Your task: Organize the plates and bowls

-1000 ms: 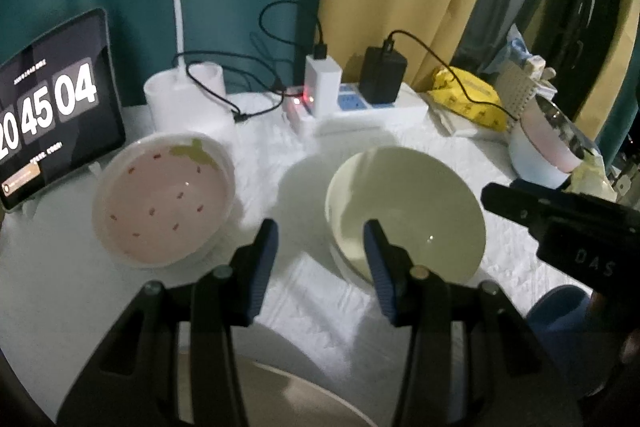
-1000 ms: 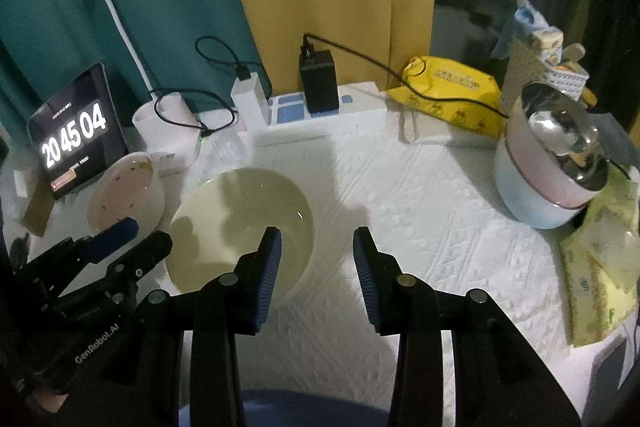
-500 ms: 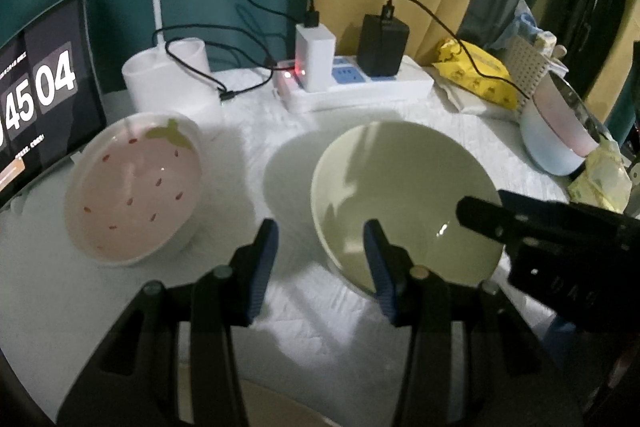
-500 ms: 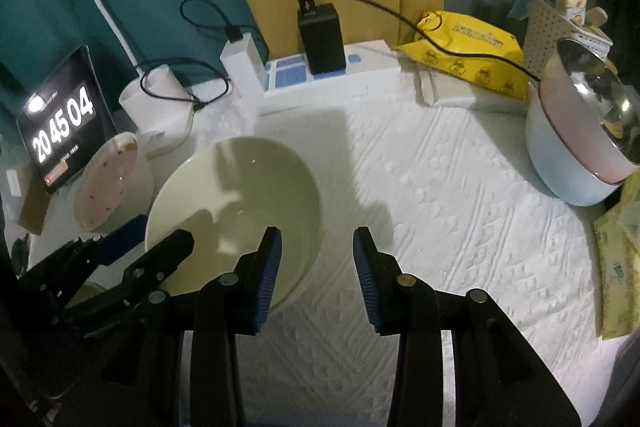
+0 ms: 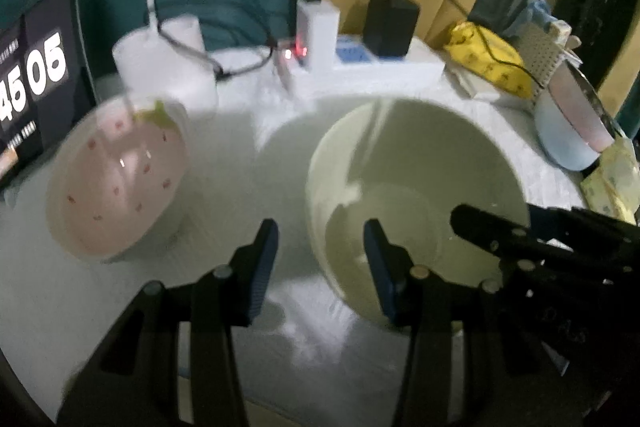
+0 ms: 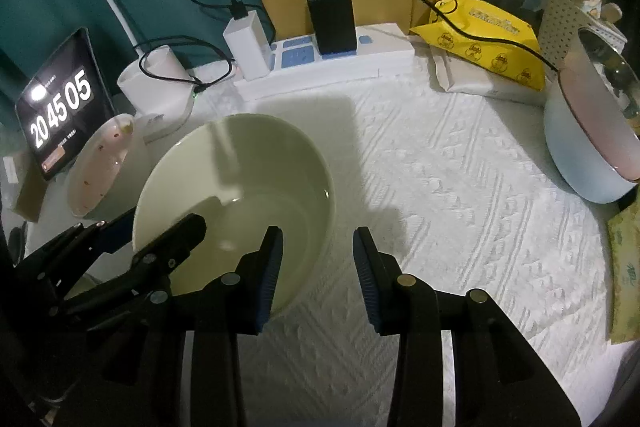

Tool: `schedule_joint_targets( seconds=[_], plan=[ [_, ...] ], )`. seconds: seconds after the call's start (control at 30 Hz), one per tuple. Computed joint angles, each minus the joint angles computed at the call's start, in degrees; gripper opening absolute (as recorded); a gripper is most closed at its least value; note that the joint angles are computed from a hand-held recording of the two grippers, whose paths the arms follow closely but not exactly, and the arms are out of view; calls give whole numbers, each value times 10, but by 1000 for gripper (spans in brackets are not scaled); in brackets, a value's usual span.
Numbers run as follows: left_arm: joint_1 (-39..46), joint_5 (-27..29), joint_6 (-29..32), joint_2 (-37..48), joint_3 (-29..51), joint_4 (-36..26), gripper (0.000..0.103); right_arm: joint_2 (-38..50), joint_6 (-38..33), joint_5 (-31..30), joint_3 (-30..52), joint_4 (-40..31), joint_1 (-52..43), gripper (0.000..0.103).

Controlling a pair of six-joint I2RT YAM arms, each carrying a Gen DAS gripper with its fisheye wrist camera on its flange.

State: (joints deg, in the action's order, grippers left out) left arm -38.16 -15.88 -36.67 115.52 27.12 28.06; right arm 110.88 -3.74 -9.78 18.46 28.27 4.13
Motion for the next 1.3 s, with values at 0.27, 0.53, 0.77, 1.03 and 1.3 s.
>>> schedule_joint_targets(
  seconds=[0.27,0.53,0.77,1.03,1.3],
  plan=[
    [-6,13,15,16,-8,37,42,7,-5,22,-3,20,30,23],
    [-16,17,17,19,-11,45,33,-1,-9,19,-12,29,26,18],
    [-23,18,10,6,-24,54,33,-20,-7,16,-29,38,23,18],
    [-38,-20,-8,-53,-66,68,32,-73,0,-6,-52,29,16,18],
    [-74,-73,-14,-149,-100,35,33,-167,12,-1,-85,1,24,18]
  ],
)
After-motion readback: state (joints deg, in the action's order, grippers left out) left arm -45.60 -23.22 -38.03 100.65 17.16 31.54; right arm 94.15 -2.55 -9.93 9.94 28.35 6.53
